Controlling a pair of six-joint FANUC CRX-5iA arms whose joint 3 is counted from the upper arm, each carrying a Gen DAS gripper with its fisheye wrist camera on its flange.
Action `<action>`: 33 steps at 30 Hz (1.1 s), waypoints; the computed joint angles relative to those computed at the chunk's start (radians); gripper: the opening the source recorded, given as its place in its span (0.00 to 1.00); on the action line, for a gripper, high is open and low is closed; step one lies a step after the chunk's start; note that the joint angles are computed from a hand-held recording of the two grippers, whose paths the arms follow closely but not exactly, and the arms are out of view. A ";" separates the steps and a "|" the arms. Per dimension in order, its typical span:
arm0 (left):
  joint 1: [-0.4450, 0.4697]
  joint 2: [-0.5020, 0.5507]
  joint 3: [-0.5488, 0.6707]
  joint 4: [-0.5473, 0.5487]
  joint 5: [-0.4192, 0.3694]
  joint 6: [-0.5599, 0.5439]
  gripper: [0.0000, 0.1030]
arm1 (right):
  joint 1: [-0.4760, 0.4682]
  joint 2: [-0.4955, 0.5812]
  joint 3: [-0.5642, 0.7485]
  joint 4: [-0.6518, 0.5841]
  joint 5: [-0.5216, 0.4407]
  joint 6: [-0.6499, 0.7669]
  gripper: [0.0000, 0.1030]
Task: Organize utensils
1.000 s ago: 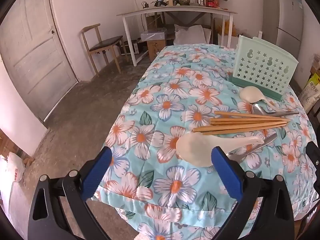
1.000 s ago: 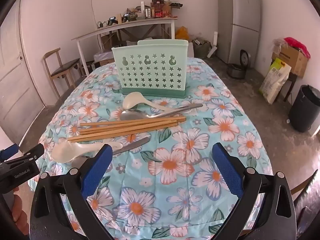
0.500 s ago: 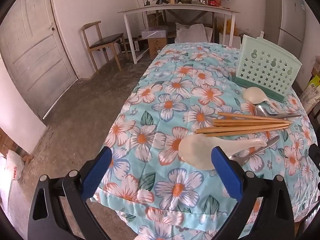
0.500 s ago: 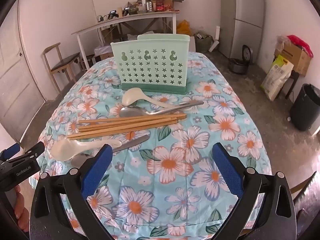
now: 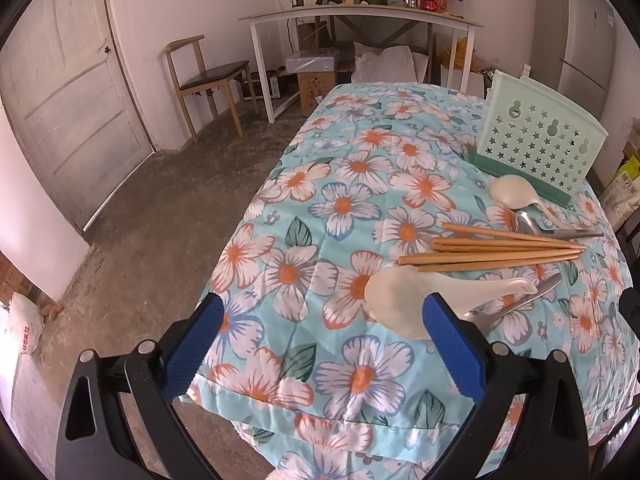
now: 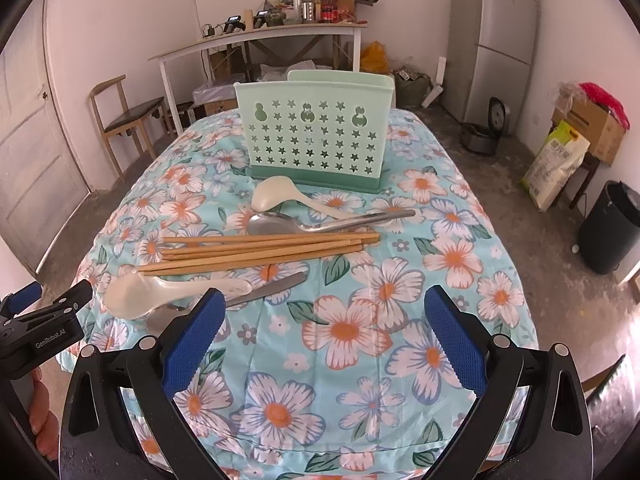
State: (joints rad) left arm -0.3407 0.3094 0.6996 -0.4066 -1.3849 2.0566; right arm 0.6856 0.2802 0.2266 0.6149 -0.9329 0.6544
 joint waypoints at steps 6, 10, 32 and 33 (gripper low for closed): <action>0.002 -0.005 -0.008 0.001 0.005 -0.001 0.94 | 0.003 0.001 0.003 0.005 -0.004 -0.002 0.92; 0.002 -0.003 -0.006 0.002 0.002 0.001 0.94 | 0.005 0.002 0.006 0.009 -0.009 -0.002 0.92; 0.004 -0.006 -0.009 0.001 0.003 -0.001 0.95 | 0.001 0.007 0.010 0.008 -0.007 0.003 0.92; 0.005 -0.006 -0.009 0.002 0.004 -0.002 0.95 | 0.001 0.006 0.009 0.007 -0.005 0.004 0.92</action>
State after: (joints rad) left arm -0.3361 0.3034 0.6902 -0.4045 -1.3813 2.0543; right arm 0.6862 0.2864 0.2354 0.6220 -0.9375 0.6587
